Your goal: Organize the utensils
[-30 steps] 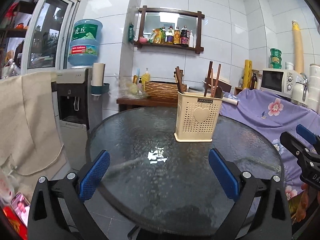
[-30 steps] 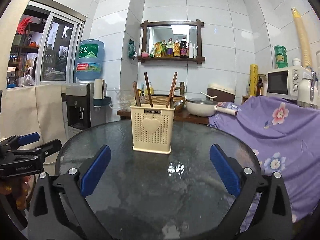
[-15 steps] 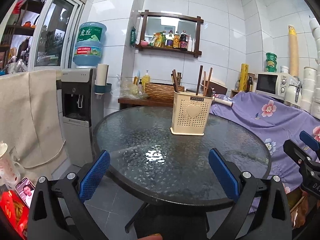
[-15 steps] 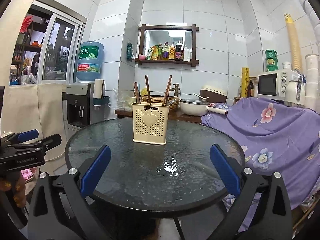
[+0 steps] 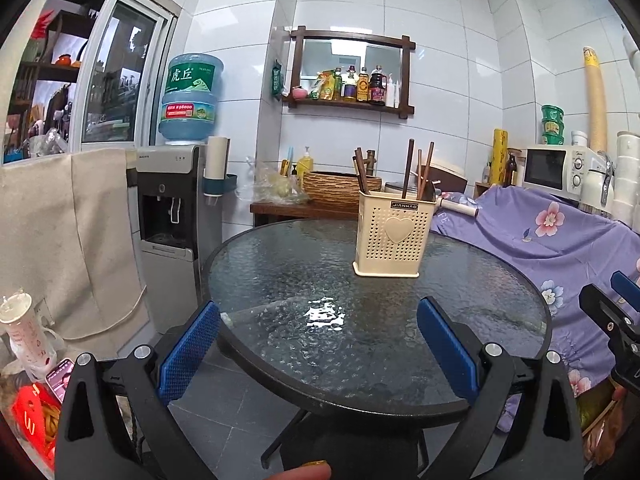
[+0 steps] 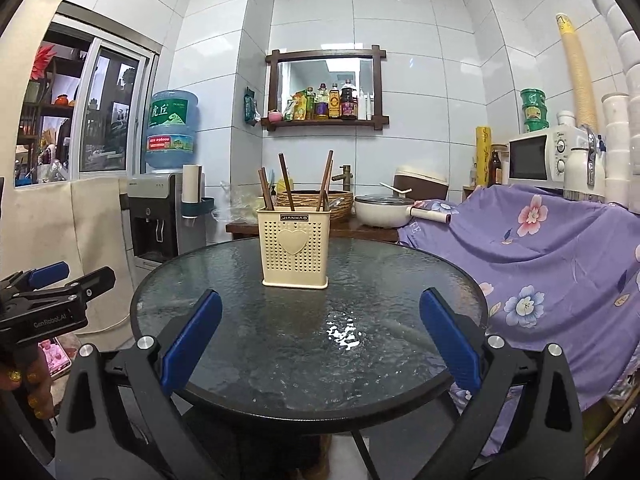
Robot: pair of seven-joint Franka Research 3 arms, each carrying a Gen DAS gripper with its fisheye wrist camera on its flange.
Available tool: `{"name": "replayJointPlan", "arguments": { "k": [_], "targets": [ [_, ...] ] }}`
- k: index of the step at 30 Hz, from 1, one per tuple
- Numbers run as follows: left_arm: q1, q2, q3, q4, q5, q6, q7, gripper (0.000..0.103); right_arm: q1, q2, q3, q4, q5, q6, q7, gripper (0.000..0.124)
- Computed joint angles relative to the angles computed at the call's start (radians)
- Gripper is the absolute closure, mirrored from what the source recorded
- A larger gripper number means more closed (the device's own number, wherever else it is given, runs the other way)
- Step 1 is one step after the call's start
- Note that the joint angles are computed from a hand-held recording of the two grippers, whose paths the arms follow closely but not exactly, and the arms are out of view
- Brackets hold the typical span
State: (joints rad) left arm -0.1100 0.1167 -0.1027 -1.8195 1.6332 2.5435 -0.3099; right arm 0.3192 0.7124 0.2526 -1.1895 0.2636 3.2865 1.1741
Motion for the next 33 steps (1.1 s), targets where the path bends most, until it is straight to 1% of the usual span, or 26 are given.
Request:
{"name": "replayJointPlan", "arguments": {
  "k": [9, 19, 33],
  "targets": [
    [0.0, 0.0, 0.0, -0.001, -0.024, 0.002, 0.022, 0.006, 0.008, 0.0, -0.009, 0.004, 0.002, -0.012, 0.001, 0.027],
    [-0.001, 0.001, 0.001, 0.001, -0.039, 0.003, 0.037, 0.006, -0.01, 0.0, 0.017, 0.002, 0.006, -0.022, -0.014, 0.027],
    [-0.001, 0.002, 0.003, 0.0, -0.039, 0.006, 0.043, 0.006, -0.008, 0.002, 0.015, 0.009, 0.015, -0.027, -0.024, 0.027]
  ]
}}
